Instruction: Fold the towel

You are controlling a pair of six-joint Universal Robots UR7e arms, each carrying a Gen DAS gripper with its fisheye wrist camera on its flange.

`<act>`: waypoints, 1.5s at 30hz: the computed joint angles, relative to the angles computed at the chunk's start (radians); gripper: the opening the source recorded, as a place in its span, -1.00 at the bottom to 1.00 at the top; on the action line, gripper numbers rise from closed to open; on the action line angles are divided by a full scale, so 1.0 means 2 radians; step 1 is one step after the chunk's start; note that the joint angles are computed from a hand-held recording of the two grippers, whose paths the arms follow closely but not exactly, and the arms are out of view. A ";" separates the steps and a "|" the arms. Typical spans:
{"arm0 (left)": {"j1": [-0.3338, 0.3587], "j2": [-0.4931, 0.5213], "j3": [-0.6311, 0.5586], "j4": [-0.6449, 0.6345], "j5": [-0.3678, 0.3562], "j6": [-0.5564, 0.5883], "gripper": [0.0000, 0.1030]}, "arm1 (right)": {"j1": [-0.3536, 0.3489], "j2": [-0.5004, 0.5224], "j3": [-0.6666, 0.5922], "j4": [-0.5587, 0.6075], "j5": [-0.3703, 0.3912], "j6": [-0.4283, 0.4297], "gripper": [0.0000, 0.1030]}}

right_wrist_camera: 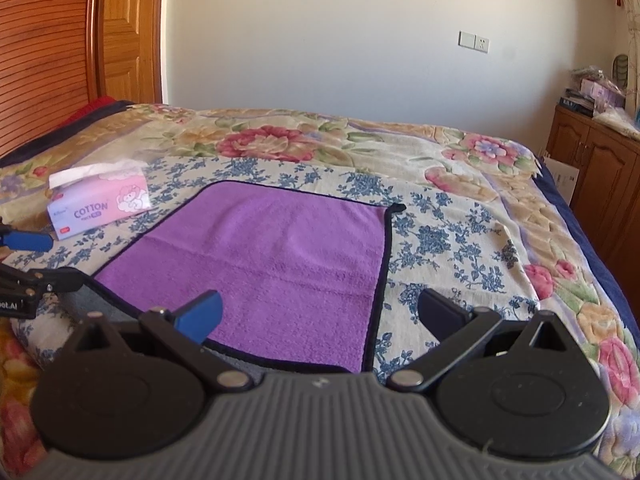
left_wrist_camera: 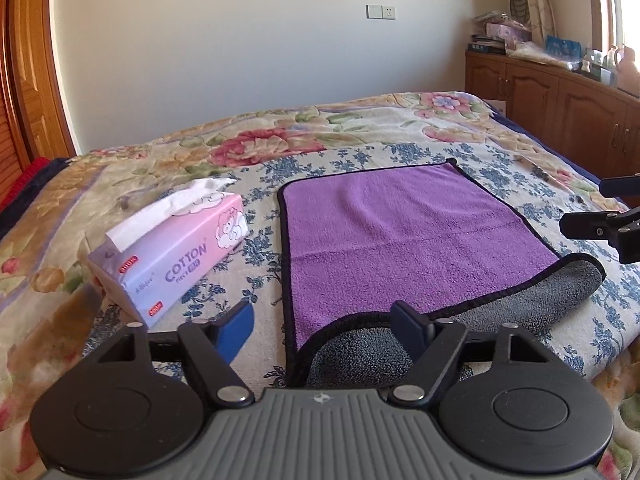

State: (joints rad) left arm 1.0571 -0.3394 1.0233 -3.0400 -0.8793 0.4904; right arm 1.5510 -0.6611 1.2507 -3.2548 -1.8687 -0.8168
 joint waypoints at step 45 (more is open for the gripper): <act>0.015 -0.011 -0.020 0.124 -0.024 -0.095 -0.74 | -0.014 -0.022 -0.044 0.248 -0.050 0.115 -0.36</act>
State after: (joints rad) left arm 1.0872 -0.3614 0.9835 -2.7925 -0.9281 0.3000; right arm 1.5235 -0.7043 1.1620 -2.7583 -1.9692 -0.5877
